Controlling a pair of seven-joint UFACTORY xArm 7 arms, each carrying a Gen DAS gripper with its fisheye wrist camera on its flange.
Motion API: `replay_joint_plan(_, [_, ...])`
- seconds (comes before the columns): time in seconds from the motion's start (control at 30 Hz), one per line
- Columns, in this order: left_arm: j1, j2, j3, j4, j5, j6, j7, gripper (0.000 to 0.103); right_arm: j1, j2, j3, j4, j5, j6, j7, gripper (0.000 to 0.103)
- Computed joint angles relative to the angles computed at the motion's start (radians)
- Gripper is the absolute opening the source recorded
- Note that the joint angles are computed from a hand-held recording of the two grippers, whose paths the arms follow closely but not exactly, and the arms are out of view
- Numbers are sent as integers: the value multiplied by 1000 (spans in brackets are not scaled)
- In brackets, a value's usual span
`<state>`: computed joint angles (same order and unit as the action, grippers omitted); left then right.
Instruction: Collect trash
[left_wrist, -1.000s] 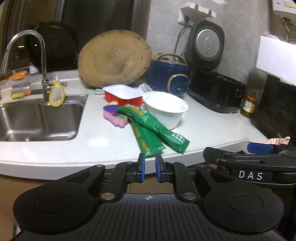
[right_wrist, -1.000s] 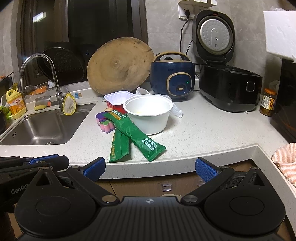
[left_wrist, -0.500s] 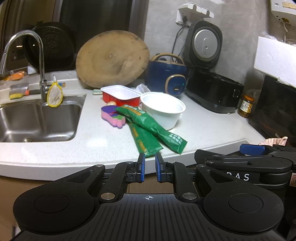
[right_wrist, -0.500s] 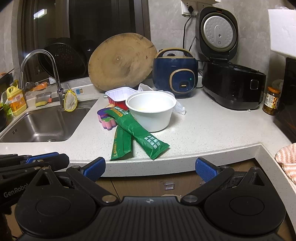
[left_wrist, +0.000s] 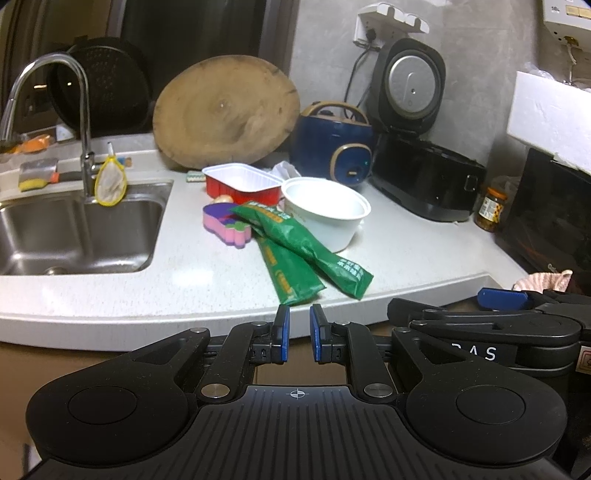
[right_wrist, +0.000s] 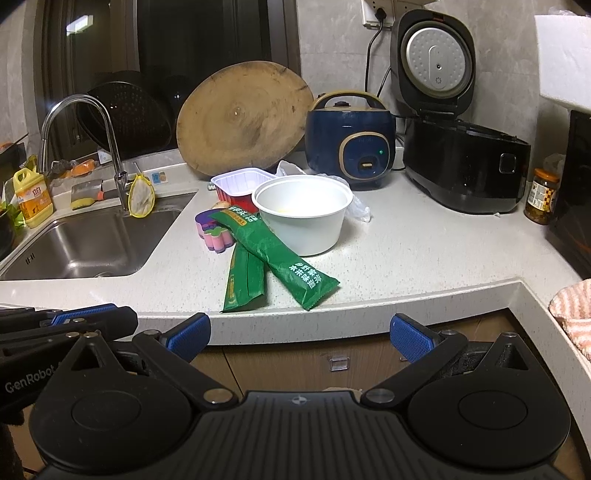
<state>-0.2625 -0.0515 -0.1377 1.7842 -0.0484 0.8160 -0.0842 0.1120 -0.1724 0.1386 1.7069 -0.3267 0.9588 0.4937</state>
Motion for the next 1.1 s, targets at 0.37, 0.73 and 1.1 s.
replay_joint_plan(0.37, [2, 1, 3, 3, -4, 4, 4, 16, -1, -5, 7, 0, -17, 20, 13, 103])
replay_joint_plan(0.73, [8, 12, 7, 19, -13, 20, 10, 16, 6, 10, 10, 17, -36, 29, 13, 103])
replay_joint_plan(1.1, [25, 215, 9, 230, -122, -39, -3, 16, -16, 106, -77, 115, 160, -43, -144, 103])
